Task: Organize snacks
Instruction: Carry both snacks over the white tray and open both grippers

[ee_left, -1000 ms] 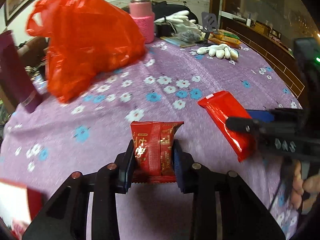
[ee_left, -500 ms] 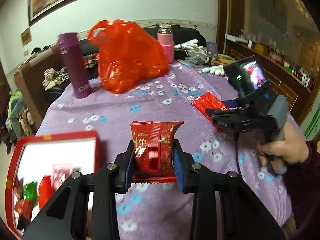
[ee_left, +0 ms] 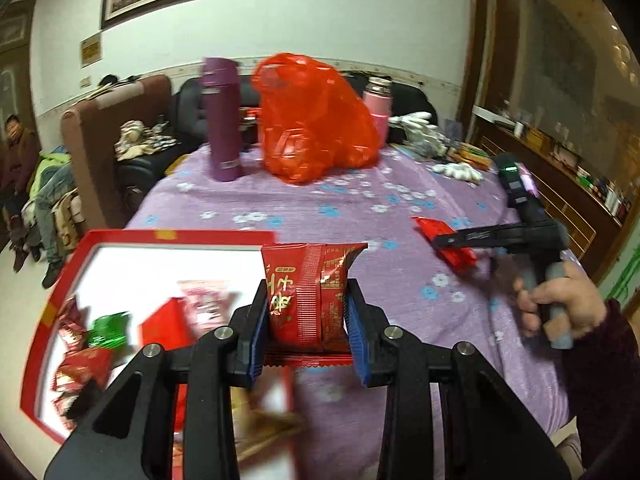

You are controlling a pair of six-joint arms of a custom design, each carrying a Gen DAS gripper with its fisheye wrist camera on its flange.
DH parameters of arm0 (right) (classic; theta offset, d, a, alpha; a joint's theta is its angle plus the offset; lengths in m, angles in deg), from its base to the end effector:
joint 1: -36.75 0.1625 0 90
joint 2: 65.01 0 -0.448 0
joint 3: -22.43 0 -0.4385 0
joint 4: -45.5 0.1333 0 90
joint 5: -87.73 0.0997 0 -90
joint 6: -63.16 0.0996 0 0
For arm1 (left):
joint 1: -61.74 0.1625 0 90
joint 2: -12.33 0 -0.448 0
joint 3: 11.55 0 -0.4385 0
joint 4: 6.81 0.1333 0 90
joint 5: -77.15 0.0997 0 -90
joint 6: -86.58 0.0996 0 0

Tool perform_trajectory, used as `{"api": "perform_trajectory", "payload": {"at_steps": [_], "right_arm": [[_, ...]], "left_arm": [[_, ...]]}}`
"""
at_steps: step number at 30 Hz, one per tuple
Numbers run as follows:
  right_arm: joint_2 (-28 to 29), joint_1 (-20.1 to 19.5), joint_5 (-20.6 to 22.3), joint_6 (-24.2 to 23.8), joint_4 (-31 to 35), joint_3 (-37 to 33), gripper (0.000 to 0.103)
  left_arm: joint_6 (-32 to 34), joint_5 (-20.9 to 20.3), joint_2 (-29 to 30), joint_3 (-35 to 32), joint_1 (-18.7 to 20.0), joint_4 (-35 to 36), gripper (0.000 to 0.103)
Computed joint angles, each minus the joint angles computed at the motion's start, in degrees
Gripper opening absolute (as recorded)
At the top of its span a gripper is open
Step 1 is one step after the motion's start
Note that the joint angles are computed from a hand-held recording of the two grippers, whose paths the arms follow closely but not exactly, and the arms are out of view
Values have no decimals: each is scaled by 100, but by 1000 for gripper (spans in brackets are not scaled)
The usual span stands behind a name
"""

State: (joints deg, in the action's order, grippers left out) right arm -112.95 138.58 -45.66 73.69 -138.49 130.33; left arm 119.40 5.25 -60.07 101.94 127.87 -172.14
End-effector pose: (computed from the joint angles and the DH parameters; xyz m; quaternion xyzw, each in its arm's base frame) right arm 0.1953 -0.6158 0.1113 -0.0981 -0.8897 0.3353 0.2941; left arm -0.0933 -0.6166 0.2792 0.4073 0.8526 -0.2781 0.1726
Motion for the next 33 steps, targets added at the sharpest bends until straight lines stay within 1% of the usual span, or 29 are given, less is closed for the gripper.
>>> {"api": "perform_trajectory", "payload": {"at_steps": [1, 4, 5, 6, 9, 11, 12, 15, 17, 20, 23, 25, 28, 30, 31, 32, 33], "right_arm": [[-73, -16, 415, 94, -84, 88, 51], [-134, -47, 1874, 291, -394, 231, 50], [-79, -11, 2125, 273, -408, 184, 50], [19, 71, 2256, 227, -416, 91, 50], [351, 351, 2475, 47, -394, -265, 50], [614, 549, 2577, -116, -327, -566, 50], [770, 671, 2544, -241, -232, -758, 50], [1184, 956, 2302, -566, 11, -1250, 50], [1476, 1086, 2215, -734, 138, -1565, 50], [1773, 1176, 2222, -755, 373, -1893, 50], [2034, 1261, 2113, -785, 622, -2214, 50], [2113, 1290, 2111, -798, 628, -2267, 48], [2100, 1300, 2196, -951, 446, -2216, 51], [2105, 1343, 2149, -1157, 114, -2133, 52], [2085, 1369, 2140, -1229, -43, -2068, 54], [2055, 1364, 2158, -1287, -204, -2006, 57], [2019, 1369, 2192, -1328, -409, -1923, 59]], "left_arm": [[-30, 34, -11, -52, 67, -11, 32], [-132, 188, -18, -209, 247, -26, 32], [-150, 258, -11, -255, 299, -74, 32], [-156, 295, -22, -272, 341, -111, 32], [-144, 399, -21, -388, 479, -144, 32], [-58, 534, 15, -454, 535, -218, 32], [-48, 572, 37, -482, 560, -232, 32], [-104, 643, 141, -629, 661, -192, 32], [-97, 662, 177, -670, 709, -169, 32], [-80, 692, 232, -719, 767, -148, 32], [-122, 705, 238, -734, 806, -135, 32], [-128, 761, 266, -750, 814, -180, 32], [-153, 954, 304, -770, 796, -327, 34], [-128, 1143, 332, -764, 770, -533, 48], [-112, 1303, 346, -732, 733, -776, 62], [-77, 1361, 345, -690, 710, -990, 69], [16, 1342, 321, -611, 685, -1317, 70]]}}
